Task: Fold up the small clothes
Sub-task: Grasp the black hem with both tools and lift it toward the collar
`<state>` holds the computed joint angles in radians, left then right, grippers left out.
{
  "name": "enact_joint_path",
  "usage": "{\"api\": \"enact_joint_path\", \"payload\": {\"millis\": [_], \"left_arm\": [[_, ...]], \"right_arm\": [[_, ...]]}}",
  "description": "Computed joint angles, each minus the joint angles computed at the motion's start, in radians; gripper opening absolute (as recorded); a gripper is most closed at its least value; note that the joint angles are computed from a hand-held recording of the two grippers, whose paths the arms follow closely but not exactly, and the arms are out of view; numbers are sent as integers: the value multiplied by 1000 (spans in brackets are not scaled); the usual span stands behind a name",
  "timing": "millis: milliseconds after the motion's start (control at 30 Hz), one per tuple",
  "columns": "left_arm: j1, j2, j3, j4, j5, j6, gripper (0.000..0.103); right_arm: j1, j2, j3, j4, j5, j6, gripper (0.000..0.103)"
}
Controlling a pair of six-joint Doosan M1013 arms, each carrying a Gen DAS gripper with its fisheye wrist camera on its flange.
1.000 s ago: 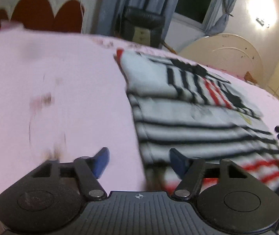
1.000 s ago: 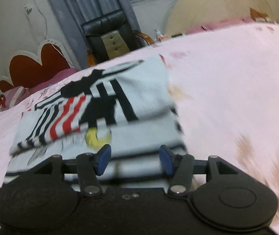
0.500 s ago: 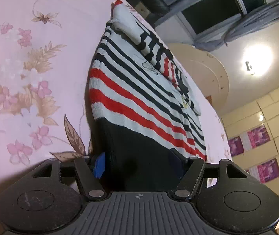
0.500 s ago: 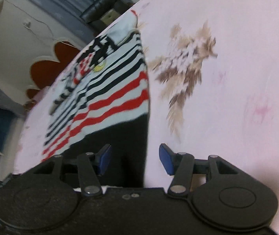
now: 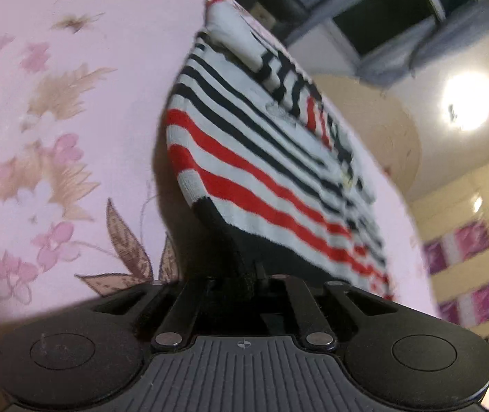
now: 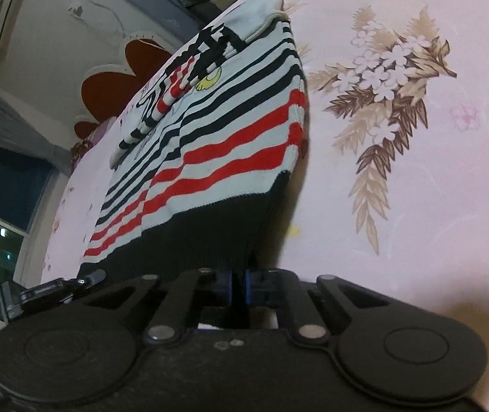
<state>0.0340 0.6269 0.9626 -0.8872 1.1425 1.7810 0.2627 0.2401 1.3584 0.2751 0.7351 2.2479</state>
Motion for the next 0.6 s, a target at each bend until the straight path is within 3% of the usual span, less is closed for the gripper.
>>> {"api": "enact_joint_path", "payload": {"millis": [67,167,267,333,400,500,600], "left_arm": [[2,-24,35,-24,-47,32,5],[28,-74,122,-182,-117,144,5],[31,-83,125,-108,-120,156,5],[22,-64,104,-29,-96,80,5],[19,-65,121,-43,-119,63,5],[15,-72,124,-36,-128,59,5],[15,-74,126,-33,-131,53,5]], "right_arm": [[7,2,-15,-48,15,-4,6],[13,-27,-8,-90,-30,-49,6],[19,-53,9,-127,-74,-60,6],[16,-43,14,-122,-54,-47,6],[13,-13,2,-123,20,-5,6],[18,-21,22,-131,-33,64,6],[23,-25,15,-166,-33,60,6]]}}
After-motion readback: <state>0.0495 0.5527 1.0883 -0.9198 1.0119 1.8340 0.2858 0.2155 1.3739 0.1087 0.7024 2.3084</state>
